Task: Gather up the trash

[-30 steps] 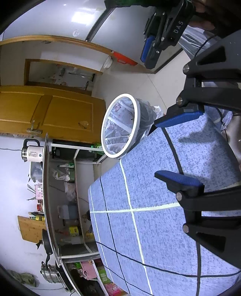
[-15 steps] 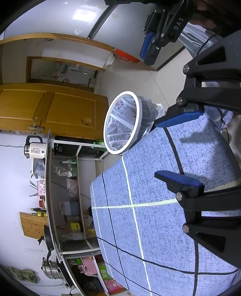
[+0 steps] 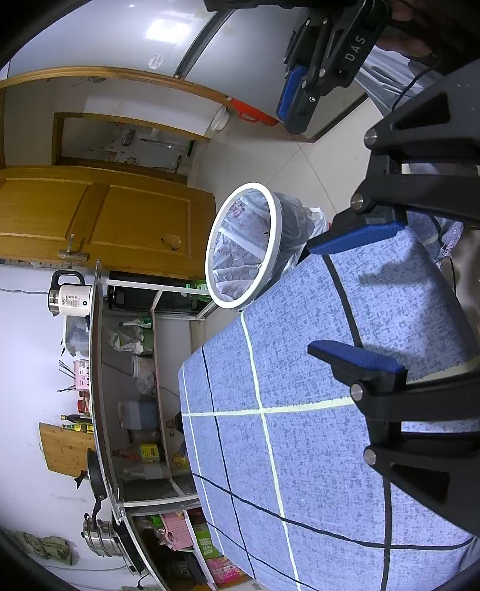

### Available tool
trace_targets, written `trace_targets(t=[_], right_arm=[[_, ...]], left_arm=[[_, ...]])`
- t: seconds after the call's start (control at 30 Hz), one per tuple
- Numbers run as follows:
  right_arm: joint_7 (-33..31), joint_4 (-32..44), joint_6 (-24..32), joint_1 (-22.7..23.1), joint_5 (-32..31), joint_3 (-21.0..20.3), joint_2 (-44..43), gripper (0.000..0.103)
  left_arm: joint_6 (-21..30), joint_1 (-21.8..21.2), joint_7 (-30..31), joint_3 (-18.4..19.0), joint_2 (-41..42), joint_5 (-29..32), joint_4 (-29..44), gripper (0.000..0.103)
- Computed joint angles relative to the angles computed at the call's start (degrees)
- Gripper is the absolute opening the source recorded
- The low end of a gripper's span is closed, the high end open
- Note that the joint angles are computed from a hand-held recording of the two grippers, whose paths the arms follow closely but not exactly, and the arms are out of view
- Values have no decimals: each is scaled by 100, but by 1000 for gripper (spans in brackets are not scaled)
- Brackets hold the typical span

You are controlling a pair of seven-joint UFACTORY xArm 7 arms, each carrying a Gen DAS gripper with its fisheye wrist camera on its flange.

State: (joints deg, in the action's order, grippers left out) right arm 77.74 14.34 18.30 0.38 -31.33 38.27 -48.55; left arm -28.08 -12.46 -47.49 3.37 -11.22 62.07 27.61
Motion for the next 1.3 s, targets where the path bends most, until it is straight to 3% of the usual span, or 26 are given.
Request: trace_targets(t=[1.3], right_arm=[[-61,17,-123,-73,-20,-7,98,27]], left_arm=[[2,-25,-4,13,0,-46,-39,50]])
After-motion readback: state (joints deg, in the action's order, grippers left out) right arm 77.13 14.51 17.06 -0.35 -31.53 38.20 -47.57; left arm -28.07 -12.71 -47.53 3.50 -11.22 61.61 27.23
